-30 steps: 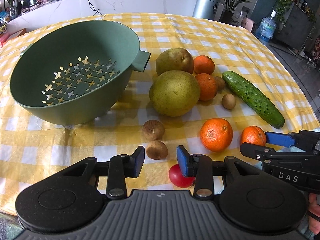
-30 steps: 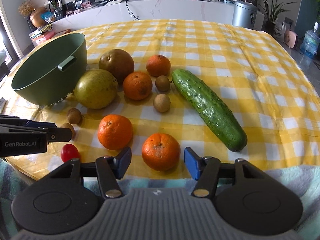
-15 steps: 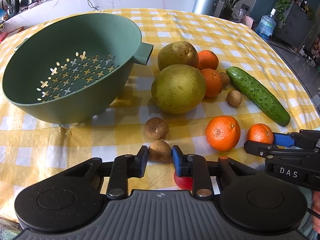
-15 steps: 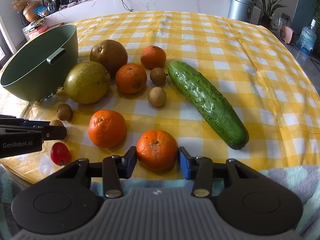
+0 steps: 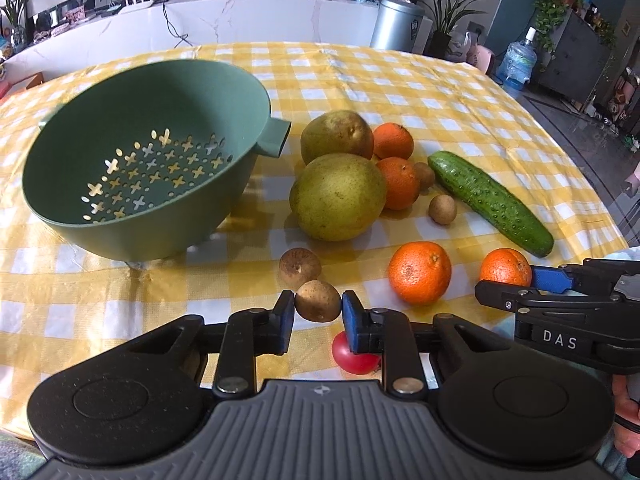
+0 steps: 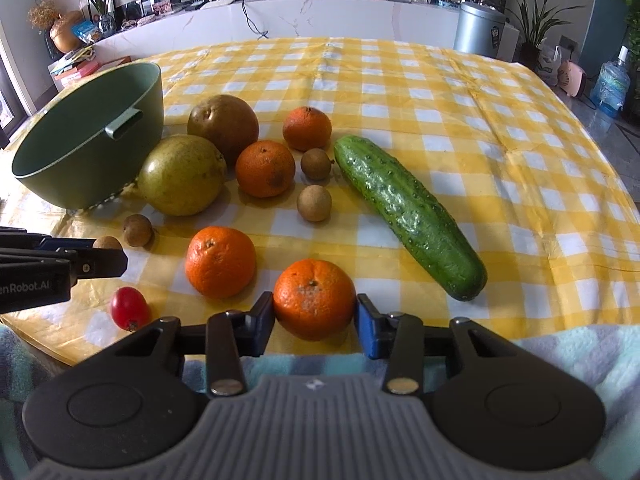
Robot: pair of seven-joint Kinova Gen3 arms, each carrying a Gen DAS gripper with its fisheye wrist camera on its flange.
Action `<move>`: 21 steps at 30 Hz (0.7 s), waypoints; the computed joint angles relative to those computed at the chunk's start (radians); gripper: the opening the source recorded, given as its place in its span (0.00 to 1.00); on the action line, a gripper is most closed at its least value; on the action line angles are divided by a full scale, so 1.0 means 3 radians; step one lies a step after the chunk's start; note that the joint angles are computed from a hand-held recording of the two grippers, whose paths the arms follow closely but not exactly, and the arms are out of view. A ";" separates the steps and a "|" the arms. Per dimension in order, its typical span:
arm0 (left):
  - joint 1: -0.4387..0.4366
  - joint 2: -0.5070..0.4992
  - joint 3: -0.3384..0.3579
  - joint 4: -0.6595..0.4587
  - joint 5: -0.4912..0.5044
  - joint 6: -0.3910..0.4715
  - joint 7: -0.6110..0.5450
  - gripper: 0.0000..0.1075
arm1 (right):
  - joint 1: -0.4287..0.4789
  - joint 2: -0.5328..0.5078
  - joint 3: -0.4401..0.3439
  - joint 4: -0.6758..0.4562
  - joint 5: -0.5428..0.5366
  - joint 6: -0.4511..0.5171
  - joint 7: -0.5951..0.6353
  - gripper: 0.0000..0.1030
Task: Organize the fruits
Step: 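Grasp a brown kiwi with the left tool while the right tool grasps a mandarin orange, then carry the kiwi and orange in both tools over the green colander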
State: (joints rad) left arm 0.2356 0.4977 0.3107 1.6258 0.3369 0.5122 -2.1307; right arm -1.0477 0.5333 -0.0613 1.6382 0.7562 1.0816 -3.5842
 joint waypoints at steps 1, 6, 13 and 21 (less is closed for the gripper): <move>-0.0044 -0.0030 0.0045 0.0035 0.0031 -0.0025 -0.0054 0.26 | -0.0051 -0.0009 0.0015 0.0008 0.0046 0.0034 -0.0052 0.39; -0.0292 -0.0206 0.0256 0.0174 0.0294 -0.0091 -0.0395 0.26 | -0.0230 -0.0117 0.0000 0.0099 0.0404 0.0102 -0.0283 0.39; -0.0408 -0.0420 0.0212 0.0092 0.0543 0.0078 -0.0792 0.26 | -0.0241 -0.0241 -0.0115 -0.0005 0.0845 0.0267 0.0029 0.39; -0.0348 -0.0397 -0.0082 -0.0401 0.0383 0.0405 -0.1054 0.26 | 0.0182 -0.0343 -0.0158 -0.0195 0.1018 -0.0472 0.0805 0.39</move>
